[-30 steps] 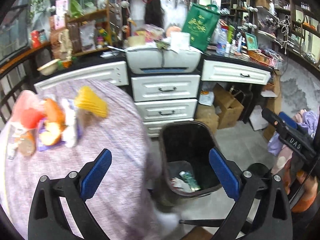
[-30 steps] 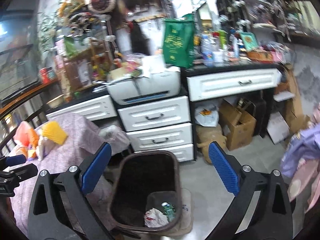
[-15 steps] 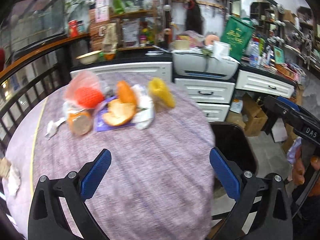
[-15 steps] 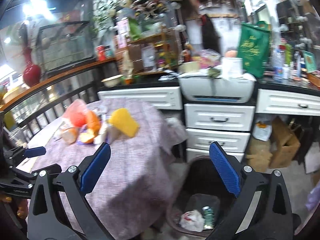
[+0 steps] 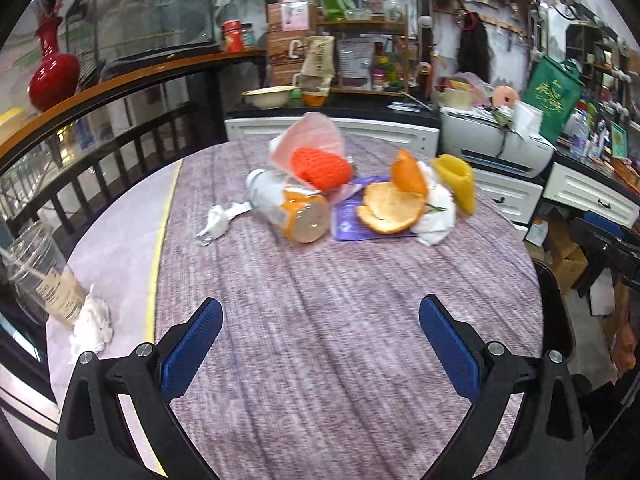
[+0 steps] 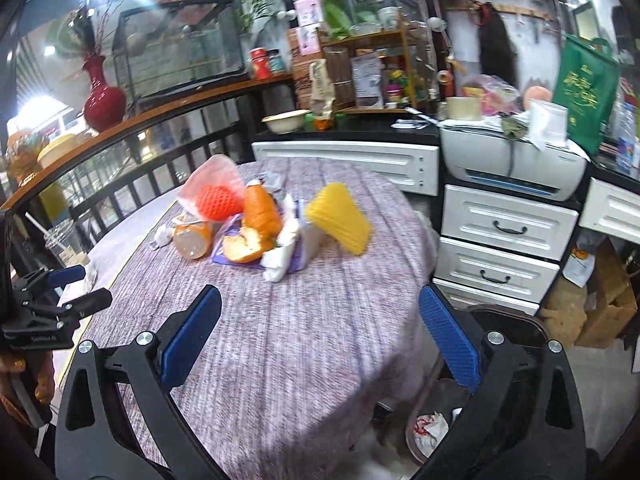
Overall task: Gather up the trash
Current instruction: 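Move both tools back over the table, then grasp the orange peel with the right tool while the left tool grasps the white wrapper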
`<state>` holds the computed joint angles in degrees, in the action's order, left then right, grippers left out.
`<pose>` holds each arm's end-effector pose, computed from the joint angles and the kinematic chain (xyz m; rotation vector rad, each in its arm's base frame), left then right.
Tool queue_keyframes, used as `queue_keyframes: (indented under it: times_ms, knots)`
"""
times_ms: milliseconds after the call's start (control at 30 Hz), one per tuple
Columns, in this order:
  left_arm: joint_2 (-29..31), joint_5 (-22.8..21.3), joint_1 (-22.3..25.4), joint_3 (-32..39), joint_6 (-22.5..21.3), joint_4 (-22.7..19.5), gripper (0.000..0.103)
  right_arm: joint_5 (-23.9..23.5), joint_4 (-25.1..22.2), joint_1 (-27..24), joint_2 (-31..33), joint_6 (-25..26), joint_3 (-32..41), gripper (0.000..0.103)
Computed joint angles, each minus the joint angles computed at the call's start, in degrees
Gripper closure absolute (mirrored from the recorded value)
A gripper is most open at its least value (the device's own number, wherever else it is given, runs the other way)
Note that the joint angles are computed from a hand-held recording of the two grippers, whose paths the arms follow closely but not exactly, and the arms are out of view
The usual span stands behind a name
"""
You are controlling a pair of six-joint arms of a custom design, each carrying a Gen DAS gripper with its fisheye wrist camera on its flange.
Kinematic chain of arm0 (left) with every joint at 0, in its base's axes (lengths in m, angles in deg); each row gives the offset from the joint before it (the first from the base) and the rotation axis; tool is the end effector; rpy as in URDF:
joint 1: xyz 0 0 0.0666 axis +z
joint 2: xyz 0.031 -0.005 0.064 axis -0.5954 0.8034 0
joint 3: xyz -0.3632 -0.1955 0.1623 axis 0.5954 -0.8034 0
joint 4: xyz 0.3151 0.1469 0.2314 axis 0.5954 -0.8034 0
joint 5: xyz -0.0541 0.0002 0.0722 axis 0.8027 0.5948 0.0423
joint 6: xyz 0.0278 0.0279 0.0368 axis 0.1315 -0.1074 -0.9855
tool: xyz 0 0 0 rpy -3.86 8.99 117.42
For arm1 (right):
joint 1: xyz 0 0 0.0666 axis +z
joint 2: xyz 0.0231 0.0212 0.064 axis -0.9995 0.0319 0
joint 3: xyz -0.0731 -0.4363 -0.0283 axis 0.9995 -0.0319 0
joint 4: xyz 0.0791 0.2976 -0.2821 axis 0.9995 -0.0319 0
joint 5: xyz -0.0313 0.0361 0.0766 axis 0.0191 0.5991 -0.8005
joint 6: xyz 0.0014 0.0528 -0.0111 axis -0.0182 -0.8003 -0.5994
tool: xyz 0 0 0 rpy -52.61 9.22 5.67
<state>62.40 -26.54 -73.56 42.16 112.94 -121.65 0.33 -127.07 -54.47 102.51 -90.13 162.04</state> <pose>0.3659 -0.2503 0.5886 -0.1605 2.2306 0.1345 0.4816 0.3208 0.6240 -0.4048 2.1052 0.4751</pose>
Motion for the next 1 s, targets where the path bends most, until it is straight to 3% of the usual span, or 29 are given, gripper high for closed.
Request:
queue_keyframes:
  times_ms: [367, 1000]
  knots:
    - [-3.30, 2.65, 5.84, -3.44, 2.13, -0.60, 0.006, -1.37, -4.42, 2.65, 6.80, 3.43, 8.55, 0.006]
    - [-2.11, 9.05, 12.36, -2.81, 2.36, 0.64, 0.006, -2.28, -9.41, 3.25, 13.06, 5.70, 16.76, 0.006]
